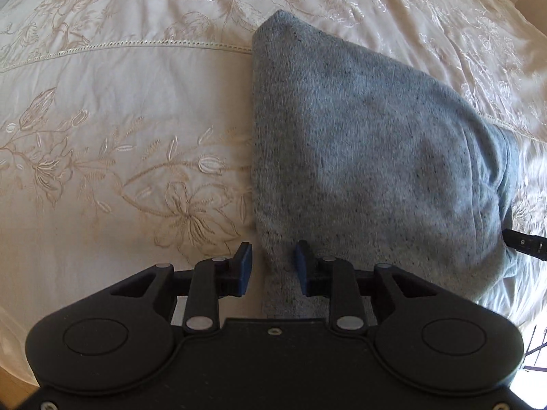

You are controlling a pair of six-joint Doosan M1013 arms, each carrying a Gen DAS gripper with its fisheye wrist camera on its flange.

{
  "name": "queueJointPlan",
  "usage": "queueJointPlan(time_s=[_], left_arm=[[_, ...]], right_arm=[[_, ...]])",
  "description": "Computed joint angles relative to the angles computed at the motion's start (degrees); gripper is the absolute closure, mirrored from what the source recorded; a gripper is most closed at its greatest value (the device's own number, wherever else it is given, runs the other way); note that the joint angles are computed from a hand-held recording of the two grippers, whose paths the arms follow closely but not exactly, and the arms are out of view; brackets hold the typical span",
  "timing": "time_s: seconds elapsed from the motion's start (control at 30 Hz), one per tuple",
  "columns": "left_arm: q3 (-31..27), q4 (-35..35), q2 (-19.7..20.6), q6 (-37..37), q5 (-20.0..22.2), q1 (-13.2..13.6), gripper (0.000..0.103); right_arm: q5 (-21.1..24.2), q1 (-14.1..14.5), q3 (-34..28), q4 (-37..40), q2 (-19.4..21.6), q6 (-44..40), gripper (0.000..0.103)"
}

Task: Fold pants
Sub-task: 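Open both grippers and close them on the stack edge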

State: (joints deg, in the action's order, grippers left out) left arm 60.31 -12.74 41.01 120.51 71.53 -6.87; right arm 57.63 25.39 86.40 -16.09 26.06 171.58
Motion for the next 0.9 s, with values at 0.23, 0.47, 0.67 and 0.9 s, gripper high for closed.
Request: queueJointPlan(time_s=[0.23,0.47,0.67,0.9], left_arm=[[3.09,1.01,-2.13,0.08,-2.94,-0.39,0.066],[2.95,-2.8,-2.48,1.31,-5.59,0.07,0.065],[1.69,-2.49,-1.08,3.0,-4.88,-0.44,0.058],[0.56,-3.92,0.68,2.29,-3.47,0.0,0.047]], right_arm=[[-4.14,-0.07,2.64,0.95,-1.79,-2.75,0.051],[-8.76,-0.53,4.24,-4.52,-3.34,-3.44,0.051],[-10.54,-1.92,4.43,-1.01,-2.53,-7.71,0.051],[-14.27,-3.71,4.99,2.88,-1.48,-10.91,0.051]])
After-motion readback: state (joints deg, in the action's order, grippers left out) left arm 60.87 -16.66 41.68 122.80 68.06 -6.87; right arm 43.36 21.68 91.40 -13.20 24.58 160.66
